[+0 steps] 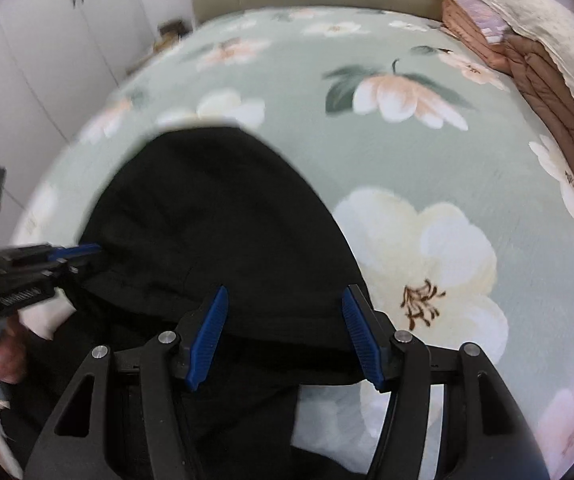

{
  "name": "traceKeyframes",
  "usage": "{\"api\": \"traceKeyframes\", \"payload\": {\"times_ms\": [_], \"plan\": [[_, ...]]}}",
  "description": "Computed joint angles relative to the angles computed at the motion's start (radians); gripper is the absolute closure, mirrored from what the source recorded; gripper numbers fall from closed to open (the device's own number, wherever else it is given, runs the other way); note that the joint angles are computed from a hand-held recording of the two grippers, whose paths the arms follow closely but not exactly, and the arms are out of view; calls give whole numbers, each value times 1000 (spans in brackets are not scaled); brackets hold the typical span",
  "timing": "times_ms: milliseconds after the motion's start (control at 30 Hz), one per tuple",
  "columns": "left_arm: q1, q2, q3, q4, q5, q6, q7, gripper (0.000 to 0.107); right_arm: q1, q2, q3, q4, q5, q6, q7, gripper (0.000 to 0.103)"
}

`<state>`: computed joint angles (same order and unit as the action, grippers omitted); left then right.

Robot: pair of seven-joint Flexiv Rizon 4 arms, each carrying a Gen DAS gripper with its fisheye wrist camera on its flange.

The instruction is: Fold large clothes

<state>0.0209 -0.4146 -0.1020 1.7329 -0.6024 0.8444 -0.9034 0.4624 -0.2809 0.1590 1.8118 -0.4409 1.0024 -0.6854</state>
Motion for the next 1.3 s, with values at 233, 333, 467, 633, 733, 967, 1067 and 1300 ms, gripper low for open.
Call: {"api": "traceKeyframes", "payload": {"times_ms": [233, 333, 467, 633, 733, 967, 1067, 1300], "plan": [[-16, -8, -3, 17, 15, 57, 59, 88, -25, -31, 30, 14, 94, 17, -78, 40], [-12, 13, 7, -6, 51, 5, 47, 88, -42, -1, 47, -2, 147, -21, -161, 40], [42, 46, -7, -51, -12, -164, 121, 87, -68, 82, 43, 58, 183, 45, -186, 28], [75, 28, 9, -117, -90, -243, 135, 67, -102, 102, 35, 72, 236, 66, -230, 20], [112, -34, -11, -167, -203, -295, 103, 42, -153, 51, 72, 1, 434, 41, -355, 20], [105, -178, -16, -325, -98, -343, -38, 42, -250, -104, 158, -197, 809, -39, -630, 50], [101, -249, -31, -415, -43, -458, -62, 42, -226, -140, 157, -238, 828, -40, -669, 53], [68, -74, -41, -209, -40, -224, 157, 94, -81, -43, 61, -130, 542, 28, -517, 85]]}}
